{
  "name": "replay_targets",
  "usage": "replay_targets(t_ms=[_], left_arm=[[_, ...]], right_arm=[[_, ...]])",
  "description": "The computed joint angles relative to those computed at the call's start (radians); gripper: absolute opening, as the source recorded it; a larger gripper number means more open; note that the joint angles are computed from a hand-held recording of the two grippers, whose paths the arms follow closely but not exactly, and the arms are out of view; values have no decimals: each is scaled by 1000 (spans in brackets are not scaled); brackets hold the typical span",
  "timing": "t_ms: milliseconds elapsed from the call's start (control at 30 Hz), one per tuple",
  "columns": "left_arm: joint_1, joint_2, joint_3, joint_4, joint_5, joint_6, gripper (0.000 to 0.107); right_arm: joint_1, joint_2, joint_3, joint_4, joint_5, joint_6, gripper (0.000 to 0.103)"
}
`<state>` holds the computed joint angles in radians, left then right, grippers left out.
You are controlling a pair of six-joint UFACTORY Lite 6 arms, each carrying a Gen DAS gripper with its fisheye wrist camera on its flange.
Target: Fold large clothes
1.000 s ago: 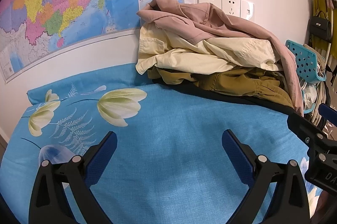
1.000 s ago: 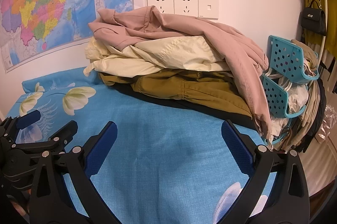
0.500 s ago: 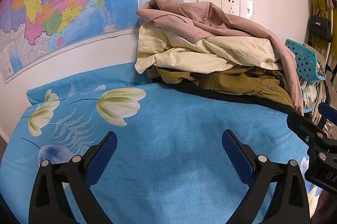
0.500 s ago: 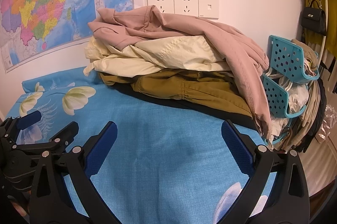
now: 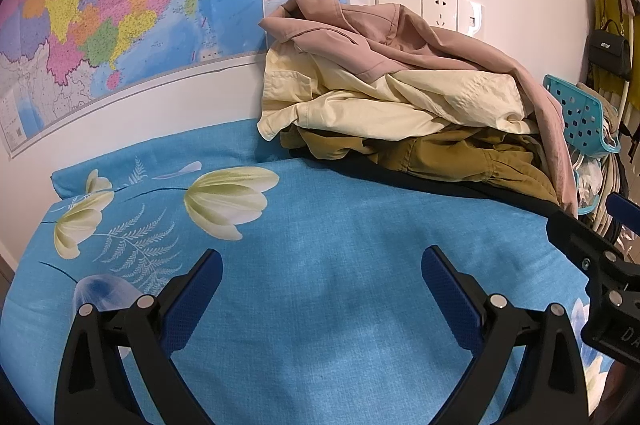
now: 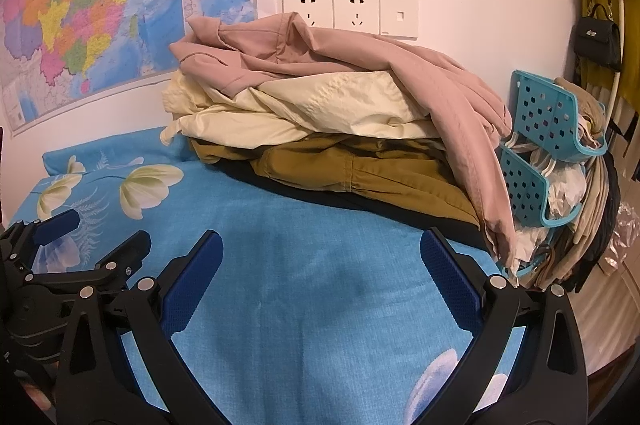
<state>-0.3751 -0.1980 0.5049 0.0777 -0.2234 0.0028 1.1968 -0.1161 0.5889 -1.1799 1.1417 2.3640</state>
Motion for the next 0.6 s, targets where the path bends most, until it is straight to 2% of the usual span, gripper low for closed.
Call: replay_targets(t_ms=[467,500,600], left_arm=[[9,16,28,90,14,-83,96],[9,22,34,107,14,-97,96],[32,62,71,297,13,-278,96]], right_arm=[[-17,7,15,-10,-9,-31,98],[-24,2,15,-15,-13,-41,98],[-55,-15,19,-32,-13,-91,98]])
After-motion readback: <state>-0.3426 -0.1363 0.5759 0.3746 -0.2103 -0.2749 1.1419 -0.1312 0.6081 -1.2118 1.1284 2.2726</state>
